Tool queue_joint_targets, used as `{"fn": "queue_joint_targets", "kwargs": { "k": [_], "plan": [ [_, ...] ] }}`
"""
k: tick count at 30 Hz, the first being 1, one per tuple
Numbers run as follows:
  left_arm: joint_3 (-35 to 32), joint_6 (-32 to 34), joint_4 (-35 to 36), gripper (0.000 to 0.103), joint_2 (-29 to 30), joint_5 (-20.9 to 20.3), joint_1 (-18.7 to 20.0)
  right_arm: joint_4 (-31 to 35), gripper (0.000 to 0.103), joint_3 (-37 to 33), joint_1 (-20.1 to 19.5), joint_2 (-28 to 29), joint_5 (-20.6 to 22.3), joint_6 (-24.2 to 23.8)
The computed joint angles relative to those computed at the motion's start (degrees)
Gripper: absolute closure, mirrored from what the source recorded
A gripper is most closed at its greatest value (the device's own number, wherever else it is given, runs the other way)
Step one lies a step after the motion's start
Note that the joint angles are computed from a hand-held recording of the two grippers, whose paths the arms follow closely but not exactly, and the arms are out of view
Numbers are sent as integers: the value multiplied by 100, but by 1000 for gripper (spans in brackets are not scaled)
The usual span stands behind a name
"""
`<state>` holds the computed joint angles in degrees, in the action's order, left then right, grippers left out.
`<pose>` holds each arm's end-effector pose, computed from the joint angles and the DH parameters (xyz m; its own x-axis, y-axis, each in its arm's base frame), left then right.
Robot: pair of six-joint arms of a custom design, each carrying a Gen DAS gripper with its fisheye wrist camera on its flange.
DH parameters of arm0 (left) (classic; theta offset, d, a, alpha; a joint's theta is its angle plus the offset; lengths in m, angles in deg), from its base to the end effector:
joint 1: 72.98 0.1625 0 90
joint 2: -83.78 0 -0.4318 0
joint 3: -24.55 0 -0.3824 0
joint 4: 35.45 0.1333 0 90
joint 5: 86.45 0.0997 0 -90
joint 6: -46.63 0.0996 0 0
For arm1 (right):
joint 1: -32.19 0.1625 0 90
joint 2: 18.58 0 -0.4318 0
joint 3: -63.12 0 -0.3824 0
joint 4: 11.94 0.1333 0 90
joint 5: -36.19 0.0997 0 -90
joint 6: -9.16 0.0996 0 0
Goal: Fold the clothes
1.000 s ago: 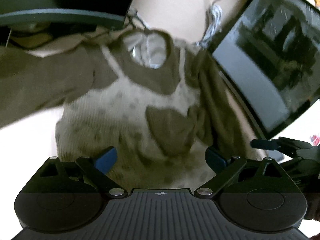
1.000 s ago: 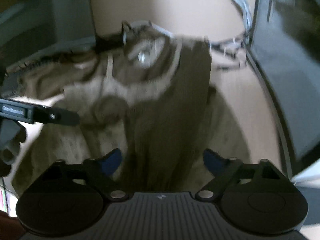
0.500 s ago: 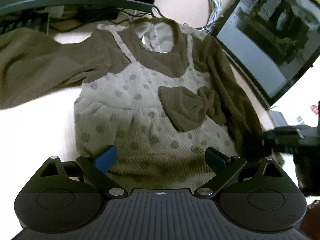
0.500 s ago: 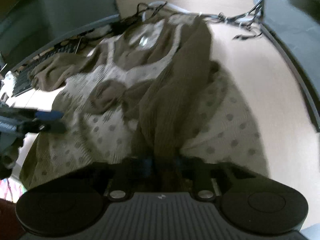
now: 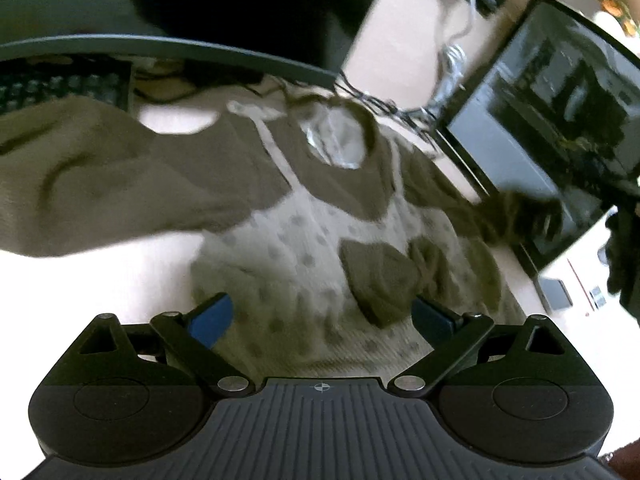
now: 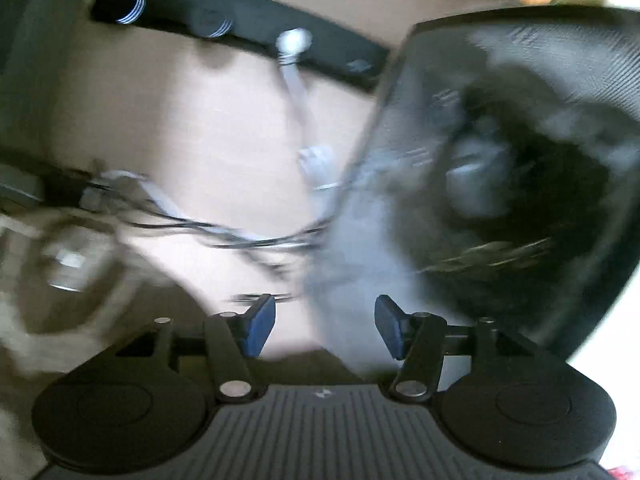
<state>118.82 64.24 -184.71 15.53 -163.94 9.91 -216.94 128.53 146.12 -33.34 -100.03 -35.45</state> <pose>0.0744 -0.6546 0.3691 -0.9060 0.2540 -0.3385 0.3962 0.7901 -0.4676 0.3665 -0.6746 0.0368 -0.5149 -0.0541 0.8556 -0.7545 0.5024 -0.4223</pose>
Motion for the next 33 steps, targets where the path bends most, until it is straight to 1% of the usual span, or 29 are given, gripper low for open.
{"fn": "queue_joint_targets", "kwargs": {
  "k": [2,4,6,7,8,10,12,13,14,16,18,19,22,25,29,30,31,32,33],
  "plan": [
    [-62,-136,-145,4,53,112,4,980,54,166,-92,-171,446,1031],
    [-114,-274,-326,4,113,192,5,1666,54,74,-190,-165,907,1610],
    [-154,-409,-538,8,179,274,-3,2160,54,-245,-261,14,1279,1829],
    [-170,-466,-653,16,217,353,-20,2412,54,-494,-287,152,1439,1923],
    [-190,-499,-761,21,254,441,-44,2672,54,-777,-310,307,1594,2012],
    [-227,-461,-956,22,314,561,-85,3164,54,-1429,-378,643,1902,2218],
    [-284,-350,-1165,23,398,701,-133,3650,55,-2184,-416,1023,2077,2325],
    [-336,-341,-1206,24,444,770,-148,3864,55,-2530,-430,1199,2099,2305],
    [-398,-363,-1211,24,491,839,-157,4052,55,-2904,-426,1404,2008,2282],
    [-533,-460,-1206,27,595,939,-147,4460,56,-3725,-411,1844,1761,2281],
    [-666,-528,-1226,27,702,1019,-115,4766,56,-4440,-398,2228,1445,2388],
    [-732,-571,-1238,27,755,1052,-91,4860,56,-4598,-417,2308,1431,2453],
    [-938,-775,-1212,27,888,1095,3,5068,56,-4505,-495,2230,1536,2753],
    [-1127,-987,-1101,27,978,1085,103,5321,56,-4681,-549,2304,1611,2917],
    [-1300,-1163,-982,27,1057,1057,213,5447,57,-4834,-565,2372,1669,2810],
    [-1318,-1179,-979,27,1068,1054,232,5493,64,-4845,-564,2369,1681,2781],
    [-1330,-1200,-975,27,1075,1055,246,5500,77,-4852,-565,2370,1712,2713],
    [-1340,-1224,-970,27,1081,1058,260,5500,83,-4859,-566,2373,1749,2635],
    [-1352,-1251,-958,27,1087,1067,270,5470,94,-4879,-565,2382,1781,2536]
  ]
}}
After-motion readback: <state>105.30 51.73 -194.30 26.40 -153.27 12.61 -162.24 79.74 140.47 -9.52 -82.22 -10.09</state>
